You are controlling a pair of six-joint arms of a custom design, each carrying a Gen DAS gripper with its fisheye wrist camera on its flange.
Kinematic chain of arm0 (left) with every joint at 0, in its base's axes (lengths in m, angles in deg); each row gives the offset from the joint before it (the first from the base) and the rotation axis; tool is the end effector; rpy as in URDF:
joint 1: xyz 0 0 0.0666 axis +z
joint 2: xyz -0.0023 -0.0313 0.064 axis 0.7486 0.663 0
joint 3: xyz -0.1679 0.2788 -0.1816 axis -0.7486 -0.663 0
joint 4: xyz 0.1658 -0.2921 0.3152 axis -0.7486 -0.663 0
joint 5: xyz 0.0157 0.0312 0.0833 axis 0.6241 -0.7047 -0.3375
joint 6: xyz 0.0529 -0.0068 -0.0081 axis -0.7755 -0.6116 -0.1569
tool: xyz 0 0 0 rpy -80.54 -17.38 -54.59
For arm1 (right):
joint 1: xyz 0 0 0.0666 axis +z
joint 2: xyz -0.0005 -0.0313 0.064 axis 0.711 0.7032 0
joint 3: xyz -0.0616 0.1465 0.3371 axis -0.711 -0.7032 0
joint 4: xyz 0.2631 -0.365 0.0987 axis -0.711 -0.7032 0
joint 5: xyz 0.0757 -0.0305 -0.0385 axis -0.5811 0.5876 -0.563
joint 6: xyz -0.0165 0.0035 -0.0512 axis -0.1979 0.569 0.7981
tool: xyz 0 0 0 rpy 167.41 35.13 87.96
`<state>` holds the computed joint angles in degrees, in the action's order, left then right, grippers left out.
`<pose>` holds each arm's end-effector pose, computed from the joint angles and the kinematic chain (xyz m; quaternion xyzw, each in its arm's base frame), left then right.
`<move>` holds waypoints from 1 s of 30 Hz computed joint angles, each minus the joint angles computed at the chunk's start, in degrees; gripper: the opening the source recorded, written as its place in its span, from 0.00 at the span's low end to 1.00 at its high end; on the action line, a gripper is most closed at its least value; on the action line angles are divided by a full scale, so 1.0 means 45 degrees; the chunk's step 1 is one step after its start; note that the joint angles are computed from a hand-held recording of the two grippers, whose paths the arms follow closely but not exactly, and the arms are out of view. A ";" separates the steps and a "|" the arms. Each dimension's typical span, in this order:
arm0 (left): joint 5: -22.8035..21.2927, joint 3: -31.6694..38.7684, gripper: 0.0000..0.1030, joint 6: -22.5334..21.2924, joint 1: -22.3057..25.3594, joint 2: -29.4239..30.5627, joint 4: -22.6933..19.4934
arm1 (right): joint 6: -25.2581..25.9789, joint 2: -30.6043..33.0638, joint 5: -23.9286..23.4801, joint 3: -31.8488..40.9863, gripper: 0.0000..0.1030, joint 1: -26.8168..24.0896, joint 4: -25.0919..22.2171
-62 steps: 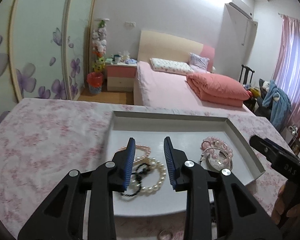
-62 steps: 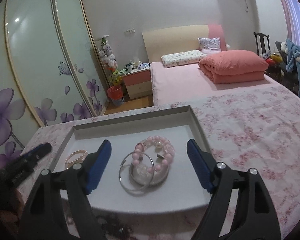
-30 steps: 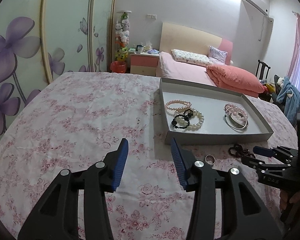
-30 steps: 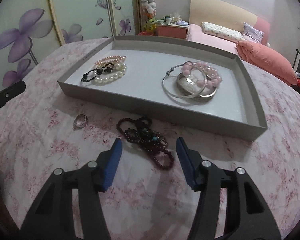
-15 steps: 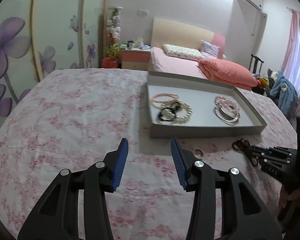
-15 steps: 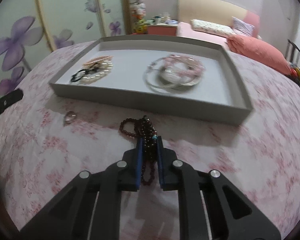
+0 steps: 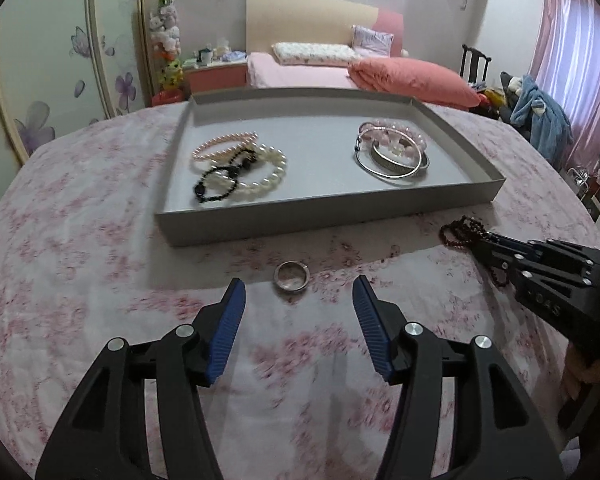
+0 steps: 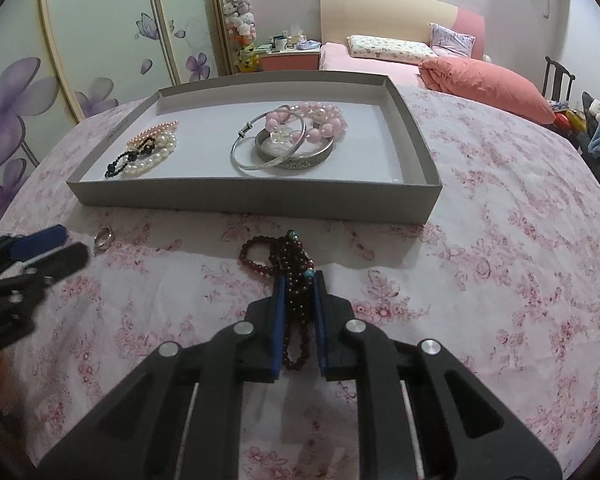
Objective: Organize jewelry
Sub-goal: 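Grasp the dark red bead necklace with the right tool while the left tool grasps the silver ring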
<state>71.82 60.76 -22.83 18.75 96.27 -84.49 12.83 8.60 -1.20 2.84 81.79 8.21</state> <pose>0.3475 -0.1927 0.4508 0.0963 0.9316 -0.0649 0.3443 0.3618 0.2564 0.4524 -0.0545 0.9414 0.0622 0.3270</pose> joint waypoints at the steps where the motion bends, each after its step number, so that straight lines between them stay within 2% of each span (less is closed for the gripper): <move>1: -0.0106 0.0097 0.55 0.0031 -0.0049 0.0195 -0.0021 | -0.0008 0.0008 -0.0005 0.0012 0.14 0.0005 -0.0003; 4: -0.0374 0.0276 0.51 0.0130 -0.0062 0.0561 -0.0168 | -0.0002 -0.0029 -0.0058 -0.0013 0.14 -0.0024 0.0005; 12: -0.0807 0.0353 0.22 0.0267 0.0028 0.0775 -0.0170 | 0.0026 0.0069 0.0100 0.0052 0.14 0.0056 -0.0044; 24: -0.0987 -0.0240 0.22 -0.0090 0.0308 -0.0132 -0.0562 | 0.0218 0.0362 0.0235 0.0277 0.14 0.0534 -0.0037; 30: -0.0936 -0.0219 0.23 -0.0020 0.0364 -0.0121 -0.0564 | 0.0146 0.0421 0.0290 0.0311 0.15 0.0614 -0.0031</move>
<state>67.61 59.77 -22.92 20.38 95.73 -87.03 13.49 10.49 0.11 4.24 84.56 8.07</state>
